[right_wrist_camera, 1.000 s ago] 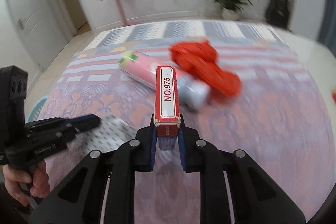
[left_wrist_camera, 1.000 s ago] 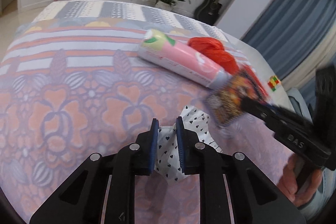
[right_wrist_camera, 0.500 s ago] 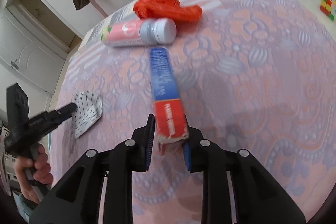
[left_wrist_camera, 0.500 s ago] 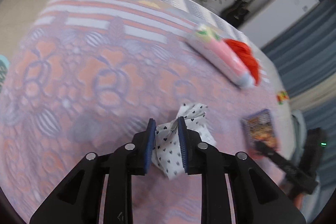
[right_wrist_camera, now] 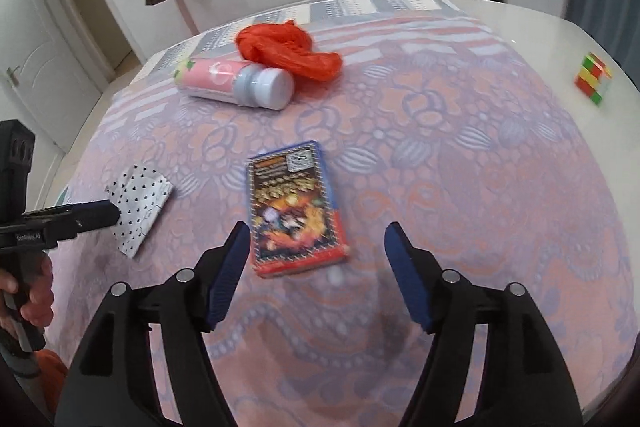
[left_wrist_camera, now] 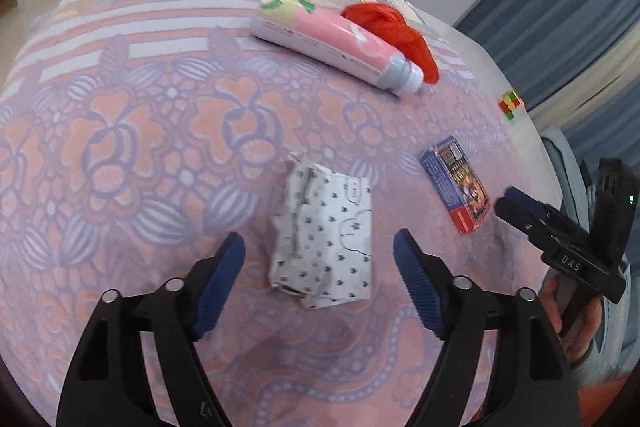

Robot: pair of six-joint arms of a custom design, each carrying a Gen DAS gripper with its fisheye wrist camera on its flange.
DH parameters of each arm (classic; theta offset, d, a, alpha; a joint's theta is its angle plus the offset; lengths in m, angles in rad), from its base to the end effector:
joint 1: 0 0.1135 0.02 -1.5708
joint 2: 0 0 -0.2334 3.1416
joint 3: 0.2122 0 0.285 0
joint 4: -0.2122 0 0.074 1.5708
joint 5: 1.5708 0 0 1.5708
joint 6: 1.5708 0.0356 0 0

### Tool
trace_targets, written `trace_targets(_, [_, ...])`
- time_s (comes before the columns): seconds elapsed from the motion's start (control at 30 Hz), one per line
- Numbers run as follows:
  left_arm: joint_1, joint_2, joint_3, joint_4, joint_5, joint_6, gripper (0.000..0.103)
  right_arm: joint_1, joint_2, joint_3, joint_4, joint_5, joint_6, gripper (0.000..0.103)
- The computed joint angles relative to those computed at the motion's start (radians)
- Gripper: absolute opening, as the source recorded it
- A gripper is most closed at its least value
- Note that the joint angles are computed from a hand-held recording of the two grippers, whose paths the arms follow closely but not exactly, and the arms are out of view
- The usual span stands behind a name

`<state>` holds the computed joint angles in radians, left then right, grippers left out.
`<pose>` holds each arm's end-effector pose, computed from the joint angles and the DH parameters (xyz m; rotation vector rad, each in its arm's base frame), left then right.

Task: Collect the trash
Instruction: 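Grasp polka-dot bag with left gripper while right grasps snack card box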

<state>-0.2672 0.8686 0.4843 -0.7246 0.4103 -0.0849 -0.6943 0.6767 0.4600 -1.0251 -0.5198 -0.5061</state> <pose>0.1868 -0.0659 0.1474 0.3752 2.6613 -0.6605 0.1319 -0.0868 0.1591 0.1283 2.5636 0.3223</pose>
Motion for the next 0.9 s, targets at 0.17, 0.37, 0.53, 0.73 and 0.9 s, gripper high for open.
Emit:
trace_targets(0.17, [-0.194,-0.025,-0.03,0.062,-0.224,-0.094,0.08,0.155,-0.046,-0.067,0.103,0.074,0.075,0.071])
trace_targets(0.37, [-0.425,-0.049,-0.095,0.155,-0.557,-0.231,0.077,0.186,-0.084,-0.131,0.191,0.113,0.111,0.076])
trace_targets(0.53, [-0.513,-0.072,-0.135,0.181,-0.68,-0.287,0.078,0.184,0.026,-0.105,0.24,0.104,0.135,0.077])
trace_targets(0.73, [-0.474,-0.182,-0.176,0.15,-0.676,-0.292,0.058,0.259,0.005,-0.121,0.273,0.179,0.187,0.077])
trace_targets(0.9, [-0.383,-0.294,-0.22,0.142,-0.574,-0.259,0.037,0.324,-0.048,-0.144,0.265,0.233,0.203,0.077])
